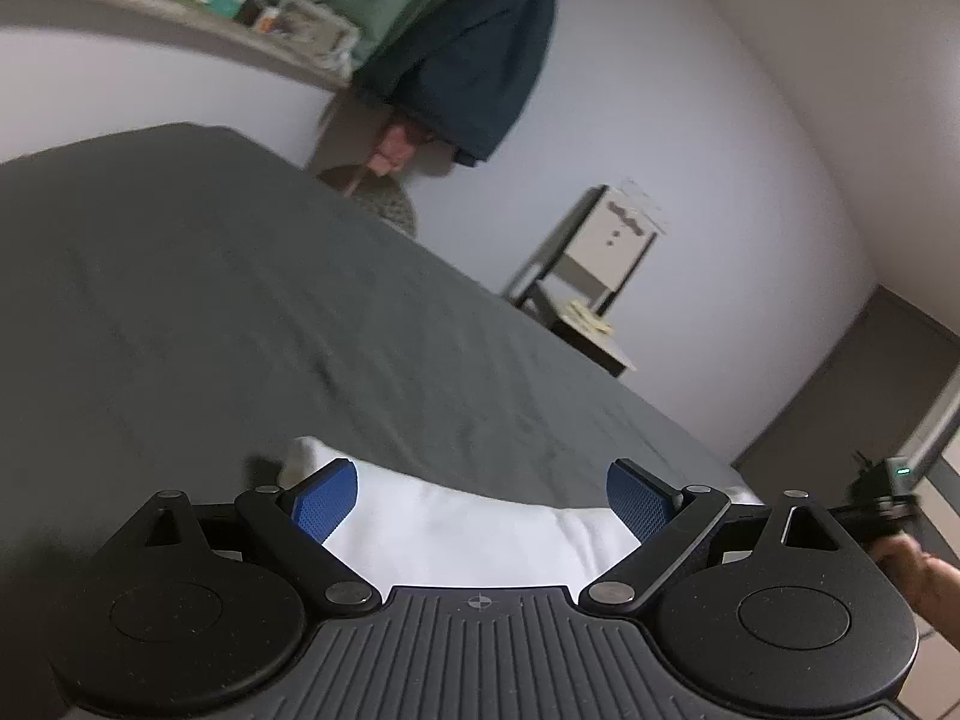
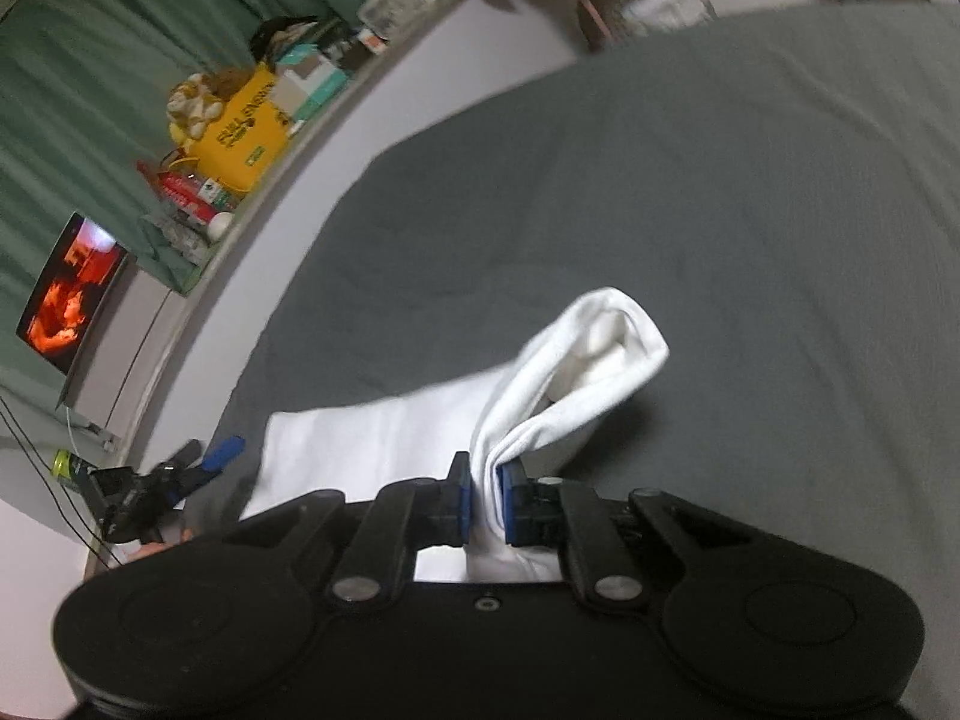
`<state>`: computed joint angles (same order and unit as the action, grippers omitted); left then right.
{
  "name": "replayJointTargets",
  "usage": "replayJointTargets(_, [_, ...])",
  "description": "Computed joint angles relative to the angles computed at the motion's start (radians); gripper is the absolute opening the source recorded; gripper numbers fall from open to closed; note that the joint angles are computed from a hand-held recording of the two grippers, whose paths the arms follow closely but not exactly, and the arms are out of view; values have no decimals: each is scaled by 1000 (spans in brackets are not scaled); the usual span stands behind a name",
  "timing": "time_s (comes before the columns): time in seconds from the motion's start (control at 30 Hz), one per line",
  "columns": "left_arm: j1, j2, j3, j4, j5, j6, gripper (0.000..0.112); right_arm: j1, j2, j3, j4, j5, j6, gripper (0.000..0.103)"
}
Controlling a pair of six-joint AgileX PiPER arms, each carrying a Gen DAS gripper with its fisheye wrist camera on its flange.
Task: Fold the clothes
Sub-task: 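Grasp the folded shirt end with the right gripper and lift it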
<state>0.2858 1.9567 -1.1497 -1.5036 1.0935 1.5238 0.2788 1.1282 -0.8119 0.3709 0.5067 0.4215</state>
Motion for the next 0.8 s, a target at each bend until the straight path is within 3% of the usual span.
replayJointTargets(0.1, [14,16,-9,-11,6,-26,93,139,90,-175,-252,86,256,10])
replayJointTargets(0.2, [17,26,-5,-34,14,-35,93,222,192,-343,-352,169,354,9])
replayJointTargets(0.4, [25,40,19,-88,49,-36,93,305,414,-687,-373,317,333,9])
replayJointTargets(0.8, [73,127,40,-207,114,-96,93,373,969,-1476,-333,701,233,8])
